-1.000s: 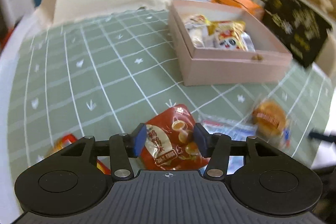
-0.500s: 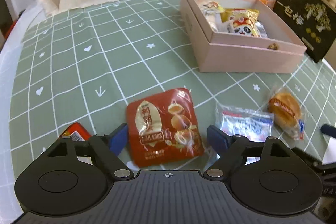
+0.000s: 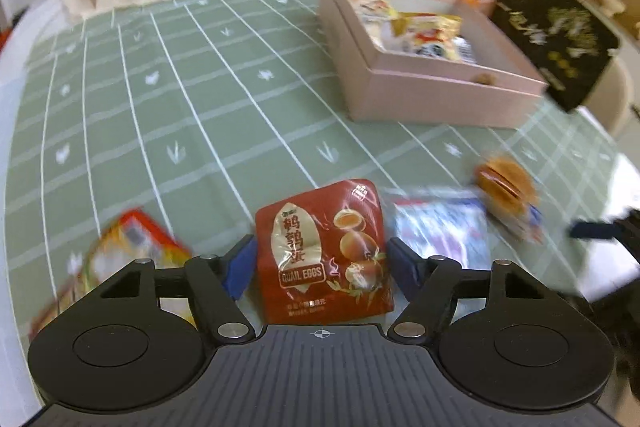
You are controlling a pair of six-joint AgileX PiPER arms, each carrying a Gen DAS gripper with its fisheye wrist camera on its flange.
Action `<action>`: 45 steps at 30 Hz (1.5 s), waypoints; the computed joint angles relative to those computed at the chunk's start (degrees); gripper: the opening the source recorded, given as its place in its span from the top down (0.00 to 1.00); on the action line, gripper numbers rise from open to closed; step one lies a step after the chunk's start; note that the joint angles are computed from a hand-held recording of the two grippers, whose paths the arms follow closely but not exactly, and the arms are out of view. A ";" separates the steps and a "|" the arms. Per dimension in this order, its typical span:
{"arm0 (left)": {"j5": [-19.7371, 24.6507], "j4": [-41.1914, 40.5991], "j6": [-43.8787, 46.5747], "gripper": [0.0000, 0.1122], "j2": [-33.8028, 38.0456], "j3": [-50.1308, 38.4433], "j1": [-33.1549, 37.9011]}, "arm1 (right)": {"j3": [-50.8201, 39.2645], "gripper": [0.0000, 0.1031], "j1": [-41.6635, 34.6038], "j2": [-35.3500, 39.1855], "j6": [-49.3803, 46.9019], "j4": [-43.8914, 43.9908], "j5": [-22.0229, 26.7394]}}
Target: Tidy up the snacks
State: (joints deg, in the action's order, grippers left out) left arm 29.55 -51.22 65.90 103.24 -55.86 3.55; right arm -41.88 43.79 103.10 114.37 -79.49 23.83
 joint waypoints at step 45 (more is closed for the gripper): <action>11.58 -17.58 -6.97 0.34 12.29 -31.90 -7.69 | 6.19 0.47 7.98 -28.45 -12.84 15.87 21.49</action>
